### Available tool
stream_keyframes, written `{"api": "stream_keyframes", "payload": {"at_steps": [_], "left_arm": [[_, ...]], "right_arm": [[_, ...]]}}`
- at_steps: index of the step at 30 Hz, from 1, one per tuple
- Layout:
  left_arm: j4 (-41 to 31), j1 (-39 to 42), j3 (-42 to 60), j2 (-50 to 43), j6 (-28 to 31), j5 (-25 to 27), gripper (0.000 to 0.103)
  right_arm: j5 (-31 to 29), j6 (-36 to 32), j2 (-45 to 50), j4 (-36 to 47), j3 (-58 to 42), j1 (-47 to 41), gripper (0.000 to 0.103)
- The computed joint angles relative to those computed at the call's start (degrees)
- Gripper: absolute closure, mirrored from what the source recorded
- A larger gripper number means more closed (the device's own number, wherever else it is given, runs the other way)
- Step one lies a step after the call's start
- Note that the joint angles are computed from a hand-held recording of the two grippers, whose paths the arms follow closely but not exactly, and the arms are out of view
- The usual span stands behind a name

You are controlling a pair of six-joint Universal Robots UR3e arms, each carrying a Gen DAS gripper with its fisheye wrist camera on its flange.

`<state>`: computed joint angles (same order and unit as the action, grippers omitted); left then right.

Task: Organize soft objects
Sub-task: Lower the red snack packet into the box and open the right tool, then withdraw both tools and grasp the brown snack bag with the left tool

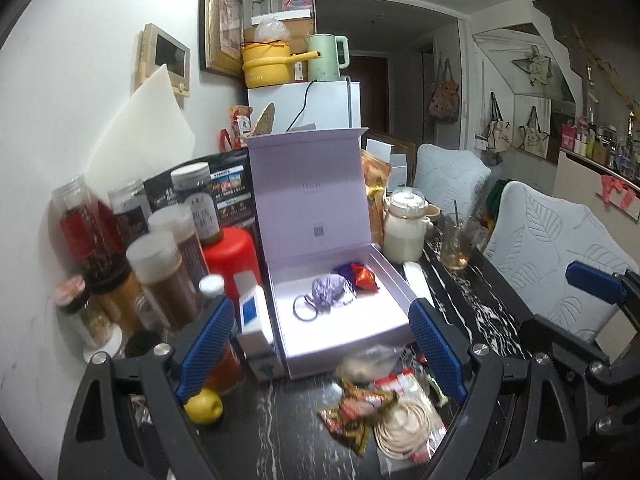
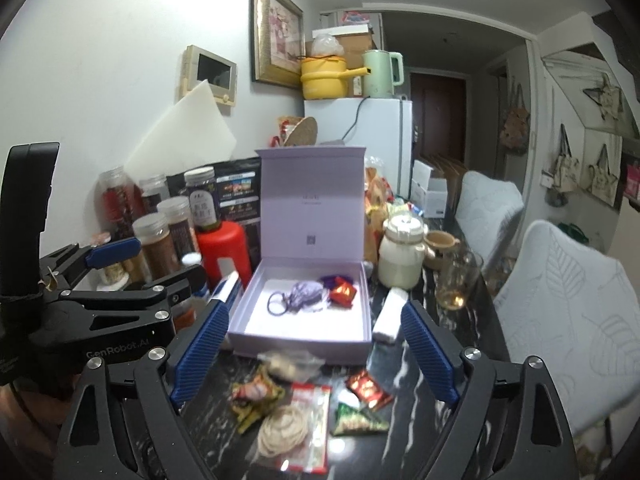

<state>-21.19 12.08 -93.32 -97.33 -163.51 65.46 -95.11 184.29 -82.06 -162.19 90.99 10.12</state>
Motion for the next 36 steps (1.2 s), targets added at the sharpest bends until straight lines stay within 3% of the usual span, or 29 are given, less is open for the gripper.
{"api": "stream_keyframes", "payload": {"at_steps": [16, 25, 36], "left_arm": [[-1.7, 4.8, -17.0, 9.5, 7.1, -6.3, 0.013], [-3.5, 2.9, -17.6, 4.3, 8.9, -5.6, 0.013], [-5.9, 0.9, -12.3, -6.8, 11.5, -6.3, 0.013]], "right_arm": [[-2.9, 5.0, -7.3, -5.0, 17.4, 4.0, 0.012], [-1.7, 7.3, -7.0, -8.0, 24.0, 3.5, 0.012], [4.5, 7.5, -1.2, -13.0, 28.2, -0.6, 0.012]]}}
